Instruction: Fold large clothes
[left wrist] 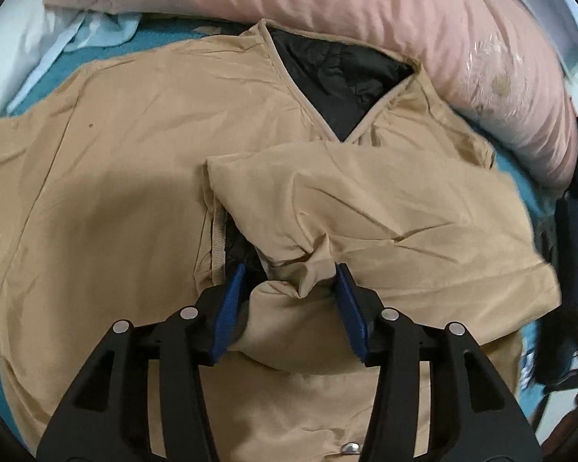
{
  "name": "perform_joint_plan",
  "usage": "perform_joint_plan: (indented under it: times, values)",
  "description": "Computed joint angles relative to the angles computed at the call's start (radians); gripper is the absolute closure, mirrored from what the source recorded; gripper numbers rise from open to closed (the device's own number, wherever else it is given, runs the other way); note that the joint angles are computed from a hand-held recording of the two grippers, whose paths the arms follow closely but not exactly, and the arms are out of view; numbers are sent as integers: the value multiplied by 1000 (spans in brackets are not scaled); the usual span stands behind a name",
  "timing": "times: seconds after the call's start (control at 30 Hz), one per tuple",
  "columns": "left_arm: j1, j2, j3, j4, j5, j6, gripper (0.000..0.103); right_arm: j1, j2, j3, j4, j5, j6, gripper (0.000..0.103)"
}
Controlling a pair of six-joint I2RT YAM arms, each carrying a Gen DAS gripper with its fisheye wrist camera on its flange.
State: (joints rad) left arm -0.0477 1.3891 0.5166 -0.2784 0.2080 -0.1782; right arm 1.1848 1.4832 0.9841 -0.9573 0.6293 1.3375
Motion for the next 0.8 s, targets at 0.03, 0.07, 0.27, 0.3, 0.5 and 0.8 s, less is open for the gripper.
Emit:
perform_joint_plan:
  times: [0.03,0.07,0.27,0.3,0.5,0.8]
  values:
    - [-3,8,14,-5,6,-4,53,18,-2,12,-40,19,38,47]
    - [3,2,13,-5,18,4,53,21,-16,8,-20,26,25,46]
    - [171,-185,-58,-96,161,115,42,-93,60,-72,417,-36,-299,46]
    - [216,-233,-65,-144,158,148,34,-144,122,-68,463,-118,-333,46]
    - [684,-311,-38,-391,309,493,32,-201,293,63,370,-227,-365,46]
    - [1440,-47,295,-763,469,1176,31,45,494,570,53,19,-271,41]
